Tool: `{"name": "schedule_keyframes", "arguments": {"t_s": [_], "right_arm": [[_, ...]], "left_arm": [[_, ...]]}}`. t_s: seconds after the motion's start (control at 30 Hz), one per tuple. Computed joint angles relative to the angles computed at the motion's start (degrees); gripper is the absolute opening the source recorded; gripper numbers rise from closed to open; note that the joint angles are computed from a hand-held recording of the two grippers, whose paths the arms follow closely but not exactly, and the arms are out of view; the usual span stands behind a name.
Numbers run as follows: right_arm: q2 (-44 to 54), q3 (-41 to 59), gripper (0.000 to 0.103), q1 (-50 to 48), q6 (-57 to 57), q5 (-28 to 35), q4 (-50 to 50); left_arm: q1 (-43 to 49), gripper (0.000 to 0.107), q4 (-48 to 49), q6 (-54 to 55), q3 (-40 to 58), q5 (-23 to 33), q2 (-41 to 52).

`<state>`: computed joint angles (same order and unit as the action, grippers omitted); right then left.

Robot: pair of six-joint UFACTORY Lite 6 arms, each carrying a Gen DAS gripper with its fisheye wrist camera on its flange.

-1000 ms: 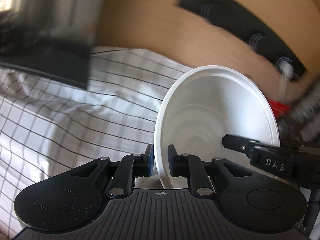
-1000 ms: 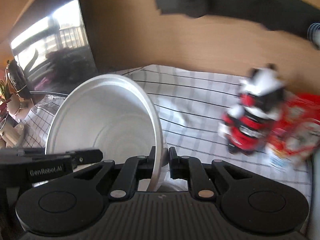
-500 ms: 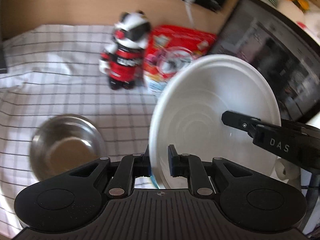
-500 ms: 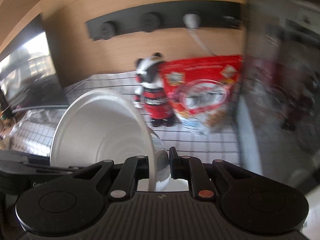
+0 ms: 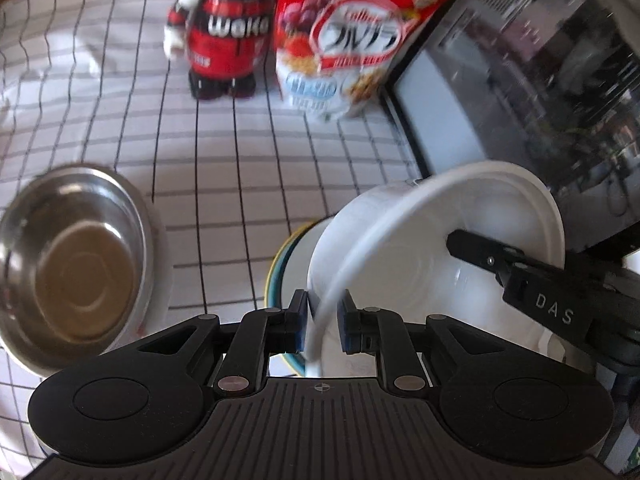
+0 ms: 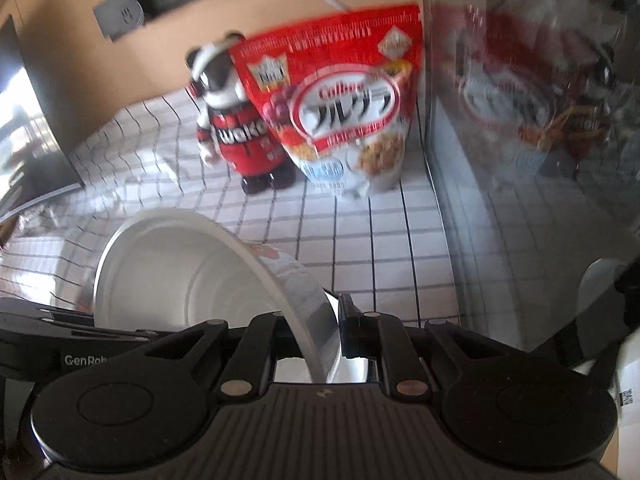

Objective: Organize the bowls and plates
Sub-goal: 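Carry the white bowl with both tools and lower it onto the blue bowl, then settle the white bowl on the blue bowl and open both tools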

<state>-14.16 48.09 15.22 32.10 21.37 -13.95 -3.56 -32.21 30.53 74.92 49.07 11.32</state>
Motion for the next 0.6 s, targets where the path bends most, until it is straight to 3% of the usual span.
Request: {"name": "schedule_keyframes", "arguments": {"t_s": [0.03, 0.2, 0.27, 0.37, 0.6], "right_arm": [[1.5, 0.0, 0.012, 0.0, 1.7, -0.6, -1.9], [6.8, 0.4, 0.012, -0.5, 3.8, -1.8, -4.4], [8.1, 0.5, 0.012, -0.8, 2.9, -2.0, -3.5], [9.3, 0.9, 0.013, 0.3, 8.8, -1.7, -10.1], [9.5, 1.2, 0.013, -0.7, 5.0, -1.9, -6.7]], "left_arm": [[-0.1, 0.023, -0.2, 0.3, -0.3, -0.6, 0.6], [0.3, 0.021, -2.5, 4.6, -2.3, -5.6, 2.2], [0.6, 0.021, -2.1, 4.8, -1.9, -5.7, 2.6], [1.5, 0.021, -2.7, 5.3, -1.3, -4.8, 2.5], [2.6, 0.021, -5.2, 6.7, -0.7, -4.5, 0.9]]}}
